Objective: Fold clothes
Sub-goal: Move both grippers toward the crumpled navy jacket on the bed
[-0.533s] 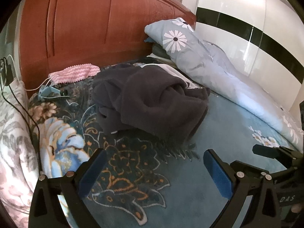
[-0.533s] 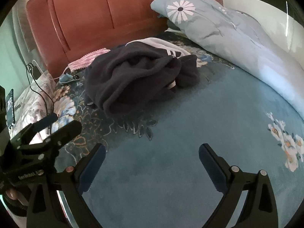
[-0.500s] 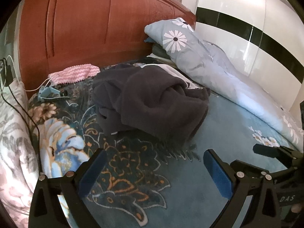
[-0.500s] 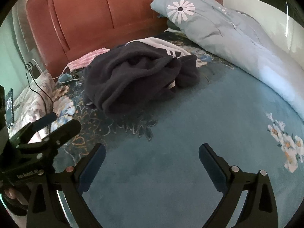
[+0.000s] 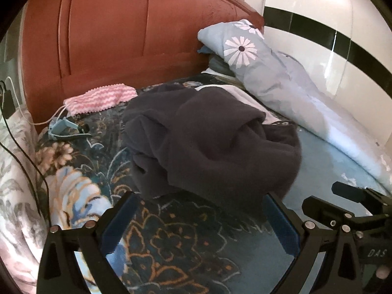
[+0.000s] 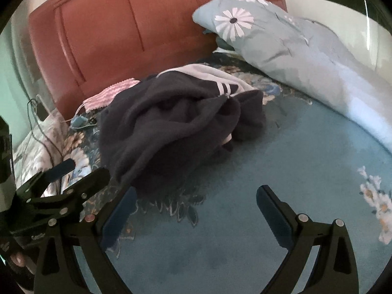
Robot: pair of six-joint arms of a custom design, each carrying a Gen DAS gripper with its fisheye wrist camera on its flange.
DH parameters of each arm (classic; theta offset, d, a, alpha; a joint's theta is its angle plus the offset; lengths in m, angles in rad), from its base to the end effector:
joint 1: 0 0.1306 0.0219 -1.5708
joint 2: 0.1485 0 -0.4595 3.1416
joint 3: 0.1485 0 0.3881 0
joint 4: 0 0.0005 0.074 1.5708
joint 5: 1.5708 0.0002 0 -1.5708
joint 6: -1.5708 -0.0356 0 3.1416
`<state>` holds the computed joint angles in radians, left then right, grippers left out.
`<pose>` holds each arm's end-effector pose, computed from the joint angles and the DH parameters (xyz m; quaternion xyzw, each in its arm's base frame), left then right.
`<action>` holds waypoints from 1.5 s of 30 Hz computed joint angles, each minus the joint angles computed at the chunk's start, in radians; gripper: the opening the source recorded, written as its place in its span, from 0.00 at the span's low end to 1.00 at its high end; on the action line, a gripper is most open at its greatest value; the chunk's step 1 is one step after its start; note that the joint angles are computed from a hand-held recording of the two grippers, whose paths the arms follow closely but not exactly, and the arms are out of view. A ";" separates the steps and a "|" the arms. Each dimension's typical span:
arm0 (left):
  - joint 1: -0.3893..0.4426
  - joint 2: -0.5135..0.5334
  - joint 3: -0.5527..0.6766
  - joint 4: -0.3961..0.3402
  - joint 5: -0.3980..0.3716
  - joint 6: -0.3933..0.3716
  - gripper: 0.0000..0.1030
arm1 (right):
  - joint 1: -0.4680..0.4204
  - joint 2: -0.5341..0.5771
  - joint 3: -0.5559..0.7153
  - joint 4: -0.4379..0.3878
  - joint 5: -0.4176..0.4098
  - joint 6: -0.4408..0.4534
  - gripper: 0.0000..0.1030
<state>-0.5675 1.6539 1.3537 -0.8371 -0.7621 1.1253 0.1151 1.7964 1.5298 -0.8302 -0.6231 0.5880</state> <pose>0.4682 -0.2699 0.3725 -0.3265 0.8495 0.0912 0.4043 0.6046 0.0903 0.3644 -0.3862 0.8439 0.2373 0.2871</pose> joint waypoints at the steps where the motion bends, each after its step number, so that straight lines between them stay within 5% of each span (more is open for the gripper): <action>1: 0.003 0.003 0.006 -0.004 -0.001 -0.009 1.00 | 0.001 0.005 0.005 -0.003 0.000 0.000 0.96; 31: -0.065 -0.032 -0.042 -0.030 -0.219 0.090 1.00 | -0.003 -0.053 -0.071 0.000 -0.111 0.034 0.96; 37: -0.067 -0.050 -0.065 0.035 -0.219 0.066 1.00 | -0.007 -0.056 -0.070 -0.005 -0.134 0.022 0.96; 45: -0.069 -0.045 -0.060 0.021 -0.222 0.074 1.00 | -0.004 -0.058 -0.072 -0.006 -0.131 0.024 0.96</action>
